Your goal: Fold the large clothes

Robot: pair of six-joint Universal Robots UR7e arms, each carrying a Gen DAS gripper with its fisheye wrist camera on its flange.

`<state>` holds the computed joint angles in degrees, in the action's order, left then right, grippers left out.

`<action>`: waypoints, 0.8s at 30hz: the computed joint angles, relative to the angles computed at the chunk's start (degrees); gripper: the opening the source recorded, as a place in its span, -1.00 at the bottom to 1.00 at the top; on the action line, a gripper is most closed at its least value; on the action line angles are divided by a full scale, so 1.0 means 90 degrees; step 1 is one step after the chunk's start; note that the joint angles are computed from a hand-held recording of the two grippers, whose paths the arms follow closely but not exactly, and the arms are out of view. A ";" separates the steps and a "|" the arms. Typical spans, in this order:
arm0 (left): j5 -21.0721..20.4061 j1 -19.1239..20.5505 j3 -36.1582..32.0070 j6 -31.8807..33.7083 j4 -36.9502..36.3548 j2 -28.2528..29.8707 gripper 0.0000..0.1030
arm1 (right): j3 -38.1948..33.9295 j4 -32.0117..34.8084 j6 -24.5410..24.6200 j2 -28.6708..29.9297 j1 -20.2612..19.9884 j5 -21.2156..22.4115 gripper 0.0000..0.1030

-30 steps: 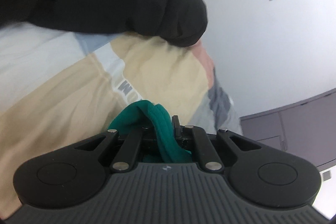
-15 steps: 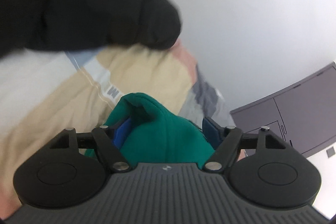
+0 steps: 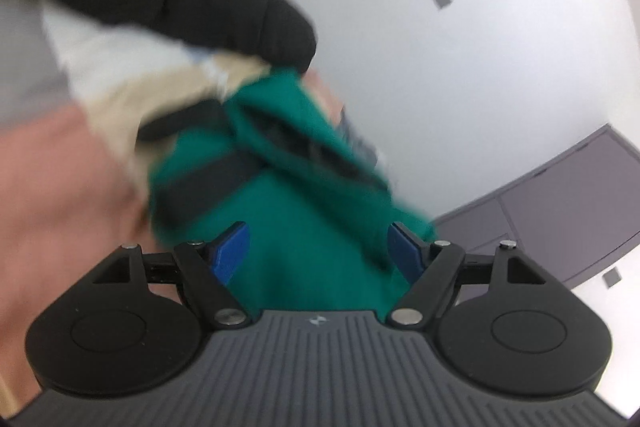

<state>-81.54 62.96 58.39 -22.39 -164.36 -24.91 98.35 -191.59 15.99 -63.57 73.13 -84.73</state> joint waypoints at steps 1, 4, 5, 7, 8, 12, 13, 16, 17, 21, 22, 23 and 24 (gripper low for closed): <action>0.0047 -0.0026 0.0129 -0.0196 0.0030 -0.0026 0.54 | 0.0197 -0.0113 0.0143 -0.0052 0.0003 0.0016 0.11; -0.0102 0.0049 0.0232 -0.0680 0.0216 0.0017 0.54 | 0.0541 -0.0363 0.0561 -0.0084 -0.0030 0.0129 0.60; -0.0101 0.0086 0.0208 -0.0822 0.0241 0.0056 0.54 | 0.0577 -0.0446 0.0730 -0.0039 -0.0059 0.0207 0.66; -0.0132 0.0188 0.0098 -0.1162 0.0144 0.0194 0.54 | 0.0581 -0.0510 0.1150 0.0089 -0.0141 0.0346 0.67; -0.0130 0.0237 -0.0001 -0.1348 0.0090 0.0294 0.55 | 0.0530 -0.0485 0.1307 0.0173 -0.0195 0.0420 0.67; -0.0187 0.0430 -0.0431 -0.2026 -0.0059 0.0708 0.55 | 0.0140 -0.0698 0.1845 0.0668 -0.0280 0.0503 0.68; -0.0254 0.0472 -0.0506 -0.2115 -0.0138 0.0798 0.55 | 0.0020 -0.0790 0.1845 0.0785 -0.0287 0.0464 0.68; -0.0461 0.0546 -0.0801 -0.2169 -0.0382 0.1063 0.55 | -0.0239 -0.1059 0.2130 0.1067 -0.0356 0.0586 0.68; -0.0474 0.0546 -0.0895 -0.2106 -0.0442 0.1137 0.55 | -0.0300 -0.1108 0.2154 0.1130 -0.0365 0.0612 0.69; -0.0317 0.0505 -0.1150 -0.1925 -0.0648 0.1351 0.55 | -0.0573 -0.1063 0.1987 0.1315 -0.0347 0.0544 0.69; -0.0216 0.0482 -0.1179 -0.1862 -0.0665 0.1377 0.54 | -0.0677 -0.1015 0.1947 0.1379 -0.0334 0.0526 0.69; -0.0101 0.0450 -0.1223 -0.1778 -0.0648 0.1404 0.47 | -0.0775 -0.0939 0.1880 0.1429 -0.0320 0.0501 0.68; 0.0034 0.0417 -0.1376 -0.1641 -0.0543 0.1466 0.28 | -0.0820 -0.0885 0.1797 0.1443 -0.0318 0.0494 0.67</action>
